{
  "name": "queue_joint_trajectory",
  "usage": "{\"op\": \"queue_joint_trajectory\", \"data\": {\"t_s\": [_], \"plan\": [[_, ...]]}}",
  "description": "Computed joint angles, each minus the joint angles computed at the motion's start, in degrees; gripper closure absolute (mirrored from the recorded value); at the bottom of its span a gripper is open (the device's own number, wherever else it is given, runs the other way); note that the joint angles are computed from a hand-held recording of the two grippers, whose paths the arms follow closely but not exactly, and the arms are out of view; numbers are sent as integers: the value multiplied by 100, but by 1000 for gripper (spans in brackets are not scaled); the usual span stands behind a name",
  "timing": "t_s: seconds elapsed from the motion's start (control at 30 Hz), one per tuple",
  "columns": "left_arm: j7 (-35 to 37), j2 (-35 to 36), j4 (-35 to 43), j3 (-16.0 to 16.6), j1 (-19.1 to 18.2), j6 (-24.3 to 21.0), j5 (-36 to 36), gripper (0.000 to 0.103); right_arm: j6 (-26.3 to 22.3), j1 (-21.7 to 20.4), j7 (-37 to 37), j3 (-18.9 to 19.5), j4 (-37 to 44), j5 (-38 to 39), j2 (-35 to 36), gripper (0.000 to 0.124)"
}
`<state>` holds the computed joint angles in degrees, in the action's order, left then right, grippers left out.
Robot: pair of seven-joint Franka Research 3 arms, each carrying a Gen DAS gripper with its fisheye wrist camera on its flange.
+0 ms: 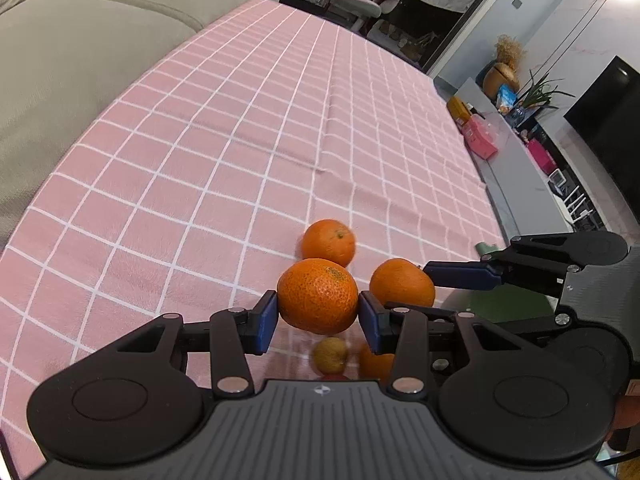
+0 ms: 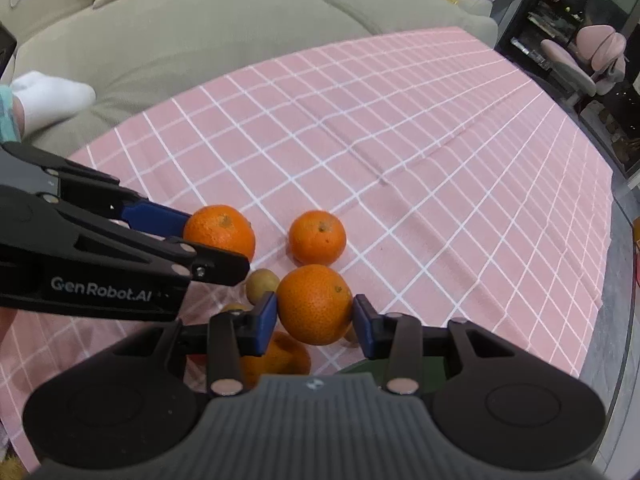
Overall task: Organize fruits
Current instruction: 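Lift both oranges over the green bowl and release them inside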
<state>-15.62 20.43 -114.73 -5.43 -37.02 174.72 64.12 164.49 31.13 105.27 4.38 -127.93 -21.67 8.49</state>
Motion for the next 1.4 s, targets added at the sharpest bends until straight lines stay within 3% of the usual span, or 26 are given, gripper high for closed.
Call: {"op": "queue_joint_trajectory", "data": {"t_s": [0.23,0.5,0.83,1.13,1.4], "plan": [[-347,-345,22,-104,-56,-260,537,54,215,-77,731,60,-419,-533,-633,86],[-450,-483,237,-512,93,-265,916,54,239,-726,1427,551,-1222,-959,-1751,86],[1520,215,1032,-813,-85,-127,-268,54,-229,-1430,1230,1026,-2166,-336,-2776,86],[4048,952,1738,-1515,72,-853,-2148,54,-315,-1830,1122,1204,-2497,22,-2842,86],[4823,1192,1972,-1289,-231,-1235,-2990,54,-119,-2094,1273,1251,-2481,-176,-2460,86]]}}
